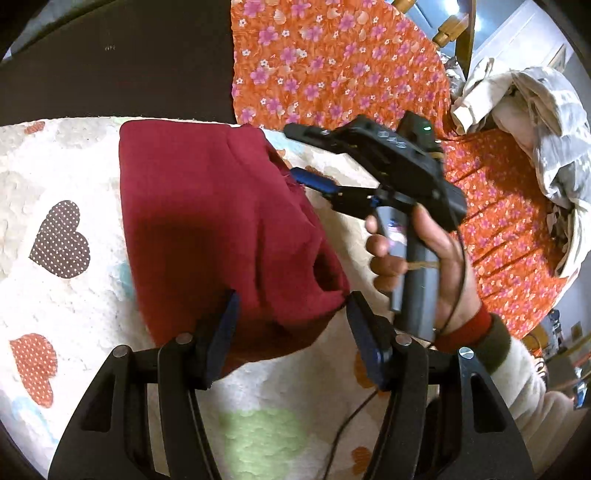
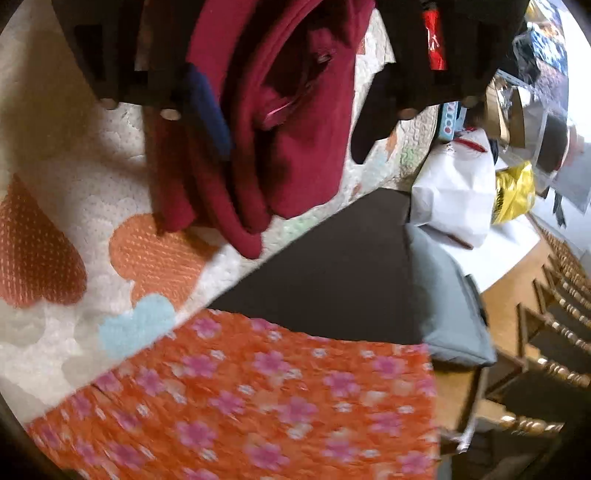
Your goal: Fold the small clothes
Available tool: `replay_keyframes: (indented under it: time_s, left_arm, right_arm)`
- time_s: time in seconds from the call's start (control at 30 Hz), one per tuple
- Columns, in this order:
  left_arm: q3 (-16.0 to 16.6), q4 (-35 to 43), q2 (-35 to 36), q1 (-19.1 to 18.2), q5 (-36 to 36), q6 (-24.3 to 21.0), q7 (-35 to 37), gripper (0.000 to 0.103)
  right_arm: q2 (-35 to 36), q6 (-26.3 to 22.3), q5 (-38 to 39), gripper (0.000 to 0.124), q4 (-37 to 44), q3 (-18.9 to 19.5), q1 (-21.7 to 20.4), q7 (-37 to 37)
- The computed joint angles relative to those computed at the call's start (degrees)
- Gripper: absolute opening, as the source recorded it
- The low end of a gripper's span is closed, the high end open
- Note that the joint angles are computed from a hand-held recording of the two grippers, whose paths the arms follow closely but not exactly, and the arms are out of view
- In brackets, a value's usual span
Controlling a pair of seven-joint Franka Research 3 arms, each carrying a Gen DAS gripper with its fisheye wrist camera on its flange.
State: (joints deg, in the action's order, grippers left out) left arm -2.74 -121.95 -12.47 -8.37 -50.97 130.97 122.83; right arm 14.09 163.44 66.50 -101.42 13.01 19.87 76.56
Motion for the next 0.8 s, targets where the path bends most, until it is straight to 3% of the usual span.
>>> replay_keyframes:
  time_s: [0.03,0.13,0.17,0.2,0.27,0.43,0.53,0.6,0.67,0.73,0.8]
  left_arm:
    - [0.0,0.3,0.8,-0.1,0.0,-0.8,-0.3,0.061]
    - [-0.7,0.7,2.0,-0.4,-0.3,-3.2,-0.4,0.061]
    - [-1.0,0.6,2.0,-0.3,0.2,-3.7,-0.4,0.06]
    - [-1.3,0.2,1.5,-0.3,1.1,-4.0,-0.3,0.06]
    - [-1.5,-0.2,0.5,-0.5,1.7,-3.9,1.1,0.06]
    - [0.1,0.0,-0.9,-0.3,-1.2,-4.1,2.4,0.06]
    - [0.0,-0.2,-0.6,0.4,0.7,-2.7,0.0,0.061]
    - [0.0,-0.2,-0.1,0.9,2.0,-2.6,-2.4,0.06]
    - [0.0,-0.1,0.5,1.5,3.7,-2.6,-4.8,0.06]
    - [-0.1,0.2,0.7,1.6,4.5,-2.5,-5.6,0.061]
    - [-0.4,0.2,0.7,1.6,5.9,-2.0,-5.9,0.06]
  right_arm:
    - [0.3,-1.9,-5.5,0.069,0.4,-2.2,2.1,3.7]
    - [2.7,-6.8,-21.4,0.069,2.8,-4.2,3.8,16.6]
    - [3.2,-7.9,-23.7,0.063,3.5,-4.1,3.8,17.6]
    - [3.4,-7.5,-26.8,0.045,3.8,-4.4,4.3,18.7]
    - [3.2,-6.8,-37.7,0.026,4.8,-6.7,6.7,21.7]
    - [2.6,-6.9,-53.4,0.023,6.5,-9.9,8.7,28.5]
    - [4.9,-8.7,-57.6,0.023,7.5,-11.3,8.6,35.6]
    - [5.1,-9.1,-53.2,0.029,6.4,-8.3,5.5,33.1]
    - [2.8,-7.1,-50.6,0.044,3.7,-7.2,4.3,31.9]
    - [-1.6,-7.5,-55.6,0.046,0.8,-9.4,6.1,36.5]
    - [-5.0,-8.2,-54.0,0.046,-1.0,-7.4,5.1,33.3]
